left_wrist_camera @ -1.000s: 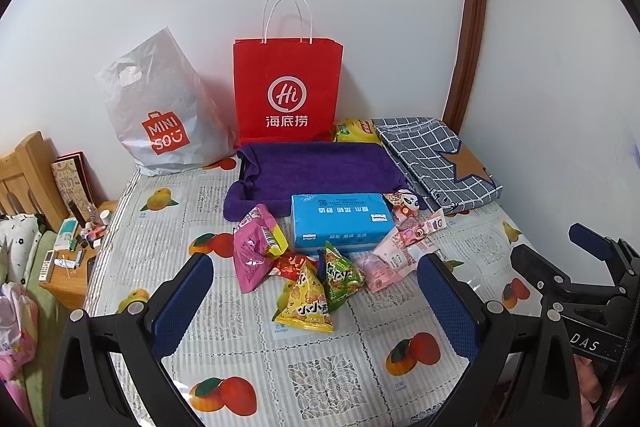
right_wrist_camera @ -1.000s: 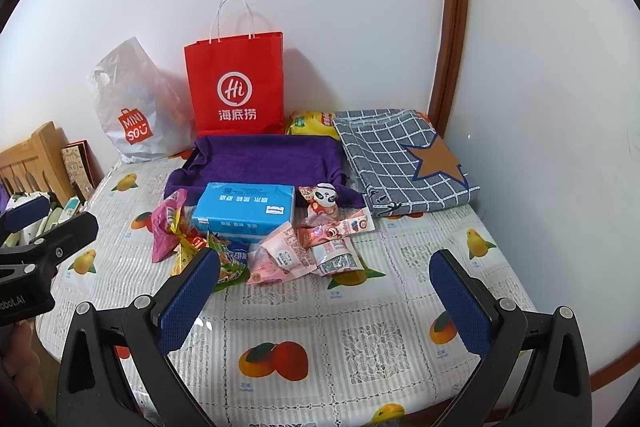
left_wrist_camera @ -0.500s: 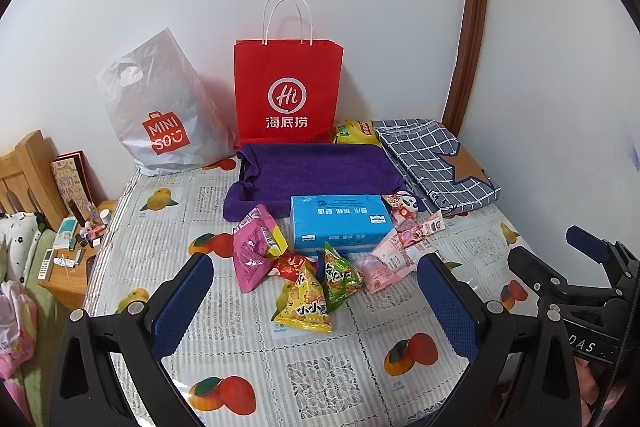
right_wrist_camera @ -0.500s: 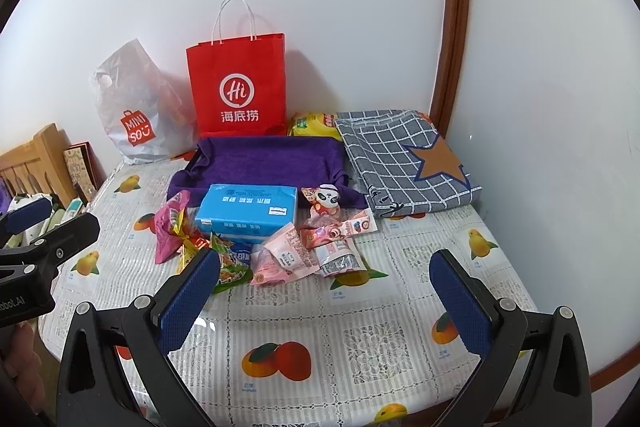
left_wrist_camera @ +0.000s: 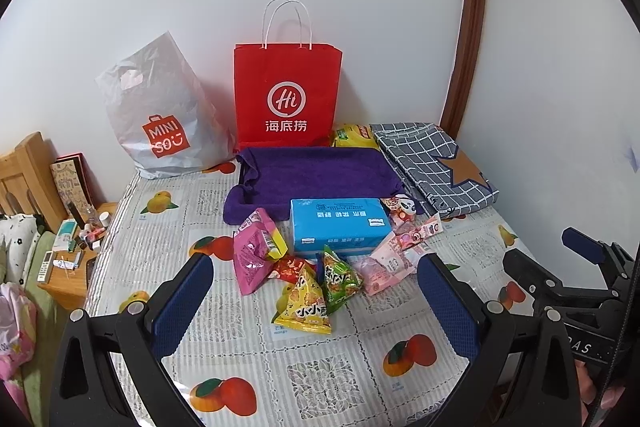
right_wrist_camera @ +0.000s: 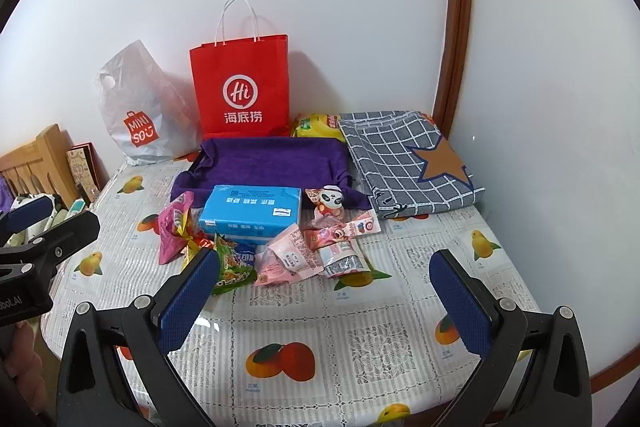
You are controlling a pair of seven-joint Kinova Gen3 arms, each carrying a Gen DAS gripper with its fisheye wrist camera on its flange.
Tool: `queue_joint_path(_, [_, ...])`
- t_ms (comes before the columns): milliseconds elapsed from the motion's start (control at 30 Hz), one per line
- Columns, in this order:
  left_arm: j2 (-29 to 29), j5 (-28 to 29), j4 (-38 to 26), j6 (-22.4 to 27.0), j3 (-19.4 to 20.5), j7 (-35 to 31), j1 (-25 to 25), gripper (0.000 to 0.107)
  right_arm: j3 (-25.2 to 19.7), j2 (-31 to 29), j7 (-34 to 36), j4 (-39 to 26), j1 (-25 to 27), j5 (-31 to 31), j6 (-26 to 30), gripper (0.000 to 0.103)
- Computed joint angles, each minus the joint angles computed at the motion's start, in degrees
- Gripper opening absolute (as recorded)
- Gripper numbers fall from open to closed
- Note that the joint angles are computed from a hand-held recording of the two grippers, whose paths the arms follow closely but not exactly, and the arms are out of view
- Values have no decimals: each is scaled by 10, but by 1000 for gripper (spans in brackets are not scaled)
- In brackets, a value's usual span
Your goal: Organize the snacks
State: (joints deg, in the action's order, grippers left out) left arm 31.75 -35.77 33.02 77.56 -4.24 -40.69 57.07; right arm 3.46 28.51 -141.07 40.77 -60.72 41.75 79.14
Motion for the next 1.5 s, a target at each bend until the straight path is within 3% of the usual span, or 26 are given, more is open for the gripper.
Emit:
queue_joint_path(767, [-15,7,45,-23,12,25,-23,102,1,-4,-18,20,-5,19,-24,103])
queue_joint_path(933, [-13,20,56,-30,18,29,-37,102,-3,-16,-27,54,-7,38,-56,103])
queue_joint_path(1133, [-8,37,66,-39,22,30,-56,102,-3,1,-18,48,2,41,-58,103])
queue_joint_path(1333, [-18,46,106,-86,25,35,-73,102,-2,-3,-28,72,11,39,-93,103])
queue_joint_path(1500, [-12,58,111,-98,31,28,-91,102,-12,-10,-33,93,34,19,-124,103])
